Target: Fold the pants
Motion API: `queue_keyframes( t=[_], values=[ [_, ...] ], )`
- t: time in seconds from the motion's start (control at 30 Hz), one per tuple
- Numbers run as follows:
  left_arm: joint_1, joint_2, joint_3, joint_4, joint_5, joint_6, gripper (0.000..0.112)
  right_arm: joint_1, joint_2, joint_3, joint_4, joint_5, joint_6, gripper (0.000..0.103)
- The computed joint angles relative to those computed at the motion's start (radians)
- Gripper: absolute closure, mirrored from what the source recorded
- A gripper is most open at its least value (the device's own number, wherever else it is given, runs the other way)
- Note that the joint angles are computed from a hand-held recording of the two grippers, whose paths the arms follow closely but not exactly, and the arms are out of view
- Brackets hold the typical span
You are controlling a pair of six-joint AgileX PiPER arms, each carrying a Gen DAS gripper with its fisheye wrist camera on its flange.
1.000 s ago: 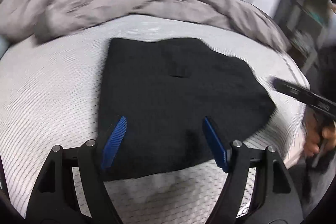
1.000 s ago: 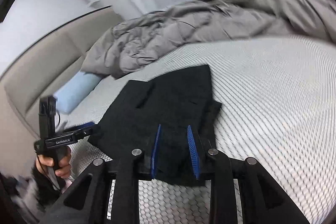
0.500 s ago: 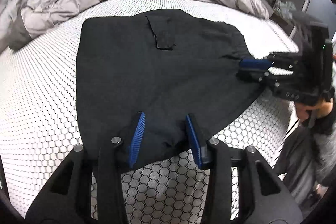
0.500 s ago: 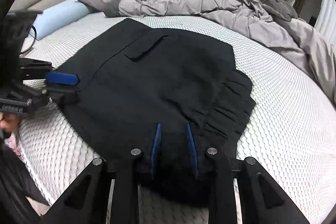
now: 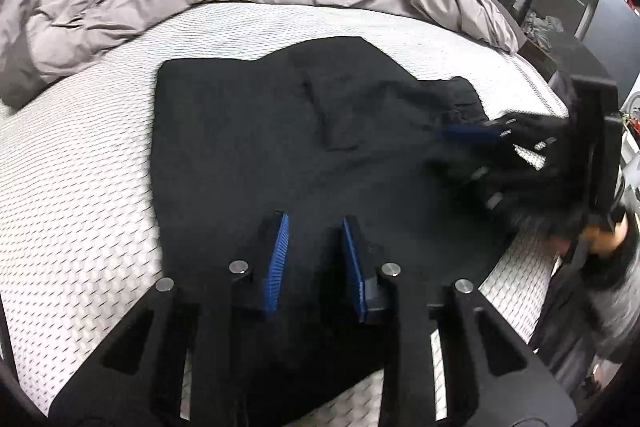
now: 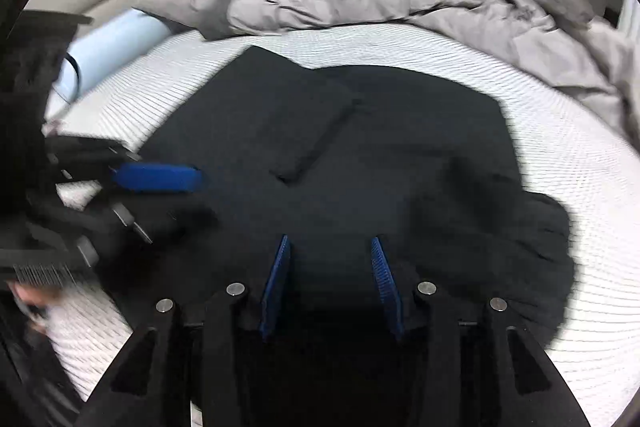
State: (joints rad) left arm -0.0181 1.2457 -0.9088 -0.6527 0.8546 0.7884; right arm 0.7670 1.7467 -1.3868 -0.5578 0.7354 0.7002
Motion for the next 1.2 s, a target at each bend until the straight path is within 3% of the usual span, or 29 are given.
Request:
queue_keyframes(
  t=[0.03,0.1,0.23,0.33,0.43,0.5,0.53,0.6,0.7,0.8,0.9,1.03,1.2],
  values=[
    [0.004,-0.013,0.016,0.004,-0.004,0.001,0.086,0.01,-0.027,0.037,-0.06,0.018,0.04,0.065],
    [-0.007,-0.023,0.025,0.036,-0.027,-0.022,0.086,-0.017,-0.099,0.141,-0.06,-0.046,0.043,0.067],
    [-0.071,-0.055,-0.011,0.136,-0.04,-0.155,0.086,-0.01,-0.131,0.138,-0.02,-0.025,-0.007,0.064],
    [-0.117,0.004,-0.092,0.119,-0.052,-0.176,0.085,-0.05,-0.152,0.123,0.142,-0.113,-0.106,0.062],
    [-0.165,0.157,-0.204,0.171,-0.044,-0.226,0.085,-0.053,-0.047,-0.036,0.192,-0.075,-0.159,0.061],
    [-0.154,0.204,-0.199,0.144,-0.059,-0.181,0.085,-0.07,0.05,-0.149,0.289,-0.049,-0.262,0.061],
    [-0.117,0.206,-0.188,0.084,-0.045,-0.108,0.085,-0.073,0.104,-0.204,0.295,0.011,-0.275,0.061],
    [-0.075,0.195,-0.18,0.055,-0.018,-0.059,0.085,-0.066,0.142,-0.218,0.221,0.075,-0.229,0.061],
    [-0.029,0.162,-0.15,0.051,-0.011,-0.022,0.085,-0.058,0.065,-0.116,0.086,0.101,-0.147,0.062],
    [-0.03,0.132,-0.117,0.084,-0.039,-0.041,0.085,-0.086,-0.043,0.023,0.126,0.021,-0.171,0.063],
    [-0.048,0.103,-0.128,0.145,-0.038,-0.117,0.085,-0.049,-0.058,0.036,0.048,0.035,-0.114,0.062],
    [-0.053,0.129,-0.209,0.101,-0.021,-0.128,0.085,-0.076,-0.064,-0.003,0.177,-0.031,-0.165,0.059],
    [-0.165,0.321,-0.415,0.304,-0.027,-0.302,0.085,-0.104,0.132,-0.287,0.273,0.023,-0.241,0.058]
  ],
)
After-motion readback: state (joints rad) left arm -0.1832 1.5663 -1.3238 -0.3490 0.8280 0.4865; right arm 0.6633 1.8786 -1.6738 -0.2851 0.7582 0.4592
